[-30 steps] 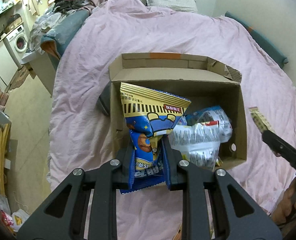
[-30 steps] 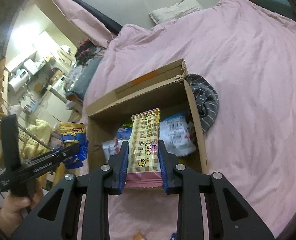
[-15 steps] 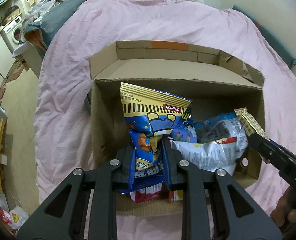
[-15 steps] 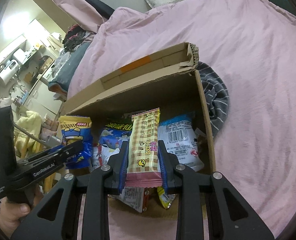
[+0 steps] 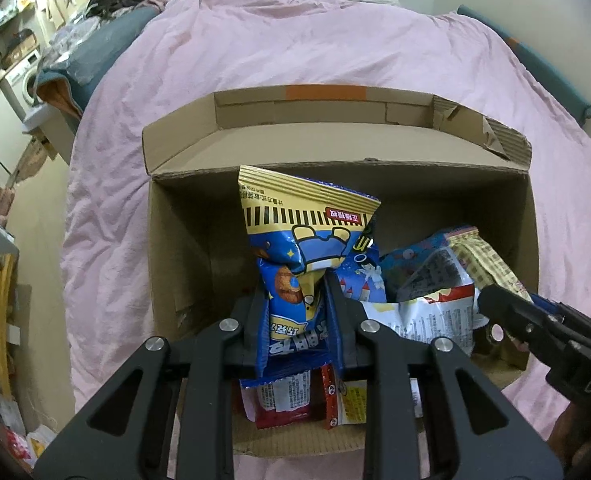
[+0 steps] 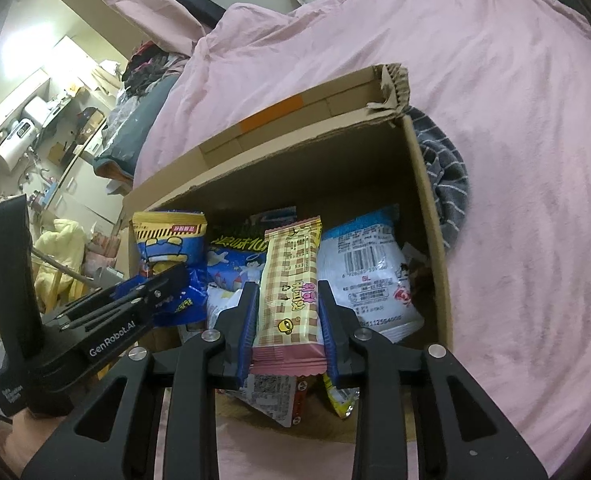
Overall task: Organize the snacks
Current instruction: 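Lower both snacks into the box and open both tools, then withdraw both open tools from the box toward the remaining snacks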
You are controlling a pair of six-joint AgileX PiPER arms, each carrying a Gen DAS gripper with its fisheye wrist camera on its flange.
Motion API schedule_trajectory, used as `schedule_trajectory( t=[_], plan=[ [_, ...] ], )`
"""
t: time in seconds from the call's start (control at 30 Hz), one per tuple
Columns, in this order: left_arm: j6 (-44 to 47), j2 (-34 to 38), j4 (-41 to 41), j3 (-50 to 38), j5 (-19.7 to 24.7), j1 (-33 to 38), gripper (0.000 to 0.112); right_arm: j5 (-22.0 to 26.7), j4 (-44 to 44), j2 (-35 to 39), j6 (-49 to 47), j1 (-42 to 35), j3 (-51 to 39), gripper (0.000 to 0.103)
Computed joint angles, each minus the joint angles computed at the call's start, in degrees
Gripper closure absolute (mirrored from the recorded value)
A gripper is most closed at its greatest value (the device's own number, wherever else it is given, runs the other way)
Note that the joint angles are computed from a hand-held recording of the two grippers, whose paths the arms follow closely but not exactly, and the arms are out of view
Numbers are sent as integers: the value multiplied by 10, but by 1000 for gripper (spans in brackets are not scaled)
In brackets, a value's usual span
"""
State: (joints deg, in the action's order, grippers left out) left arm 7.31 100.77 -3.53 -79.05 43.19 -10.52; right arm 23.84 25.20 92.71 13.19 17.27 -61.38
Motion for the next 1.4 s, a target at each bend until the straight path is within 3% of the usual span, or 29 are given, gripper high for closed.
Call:
schedule_trajectory(
  t=[0.3, 0.47, 0.5, 0.57, 0.63, 0.7, 0.77, 0.87, 0.97, 1.13, 1.27, 1.4],
  plan=[
    [-7, 1, 8, -5, 15, -1, 85, -2, 59, -2, -45, -10, 4, 71],
    [-23, -8, 24, 5, 8, -3, 68, -7, 58, -11, -41, -11, 9, 70],
    [-26, -11, 29, 8, 2, -4, 67, -5, 58, -12, -39, -12, 8, 67],
    [-22, -21, 27, 16, -12, -3, 61, -11, 100, -16, -72, -19, 20, 31],
    [-14, -32, 24, 24, -29, 0, 52, -25, 99, -25, -63, -19, 29, 19],
    [-26, -47, 25, 32, -50, 7, 42, -30, 100, -30, -63, -21, 33, 17],
    [-14, -50, -9, 27, -52, 23, 24, -31, 140, -36, -98, -29, 40, 14],
    [10, -47, -51, 12, -34, 36, 21, -31, 163, -39, -116, -36, 43, 9],
    [-7, -50, -34, 9, -31, 31, 21, -43, 70, -52, -26, -27, 44, 7],
    [-19, -68, -27, 22, -31, 29, 21, -35, 73, -62, -34, -35, 46, 7],
    [-24, -77, -24, 23, -18, 30, 21, -28, -21, -69, 51, -21, 37, 7],
    [-31, -91, -15, 29, -3, 39, 21, -16, -41, -77, 78, -17, 40, 7]
  ],
)
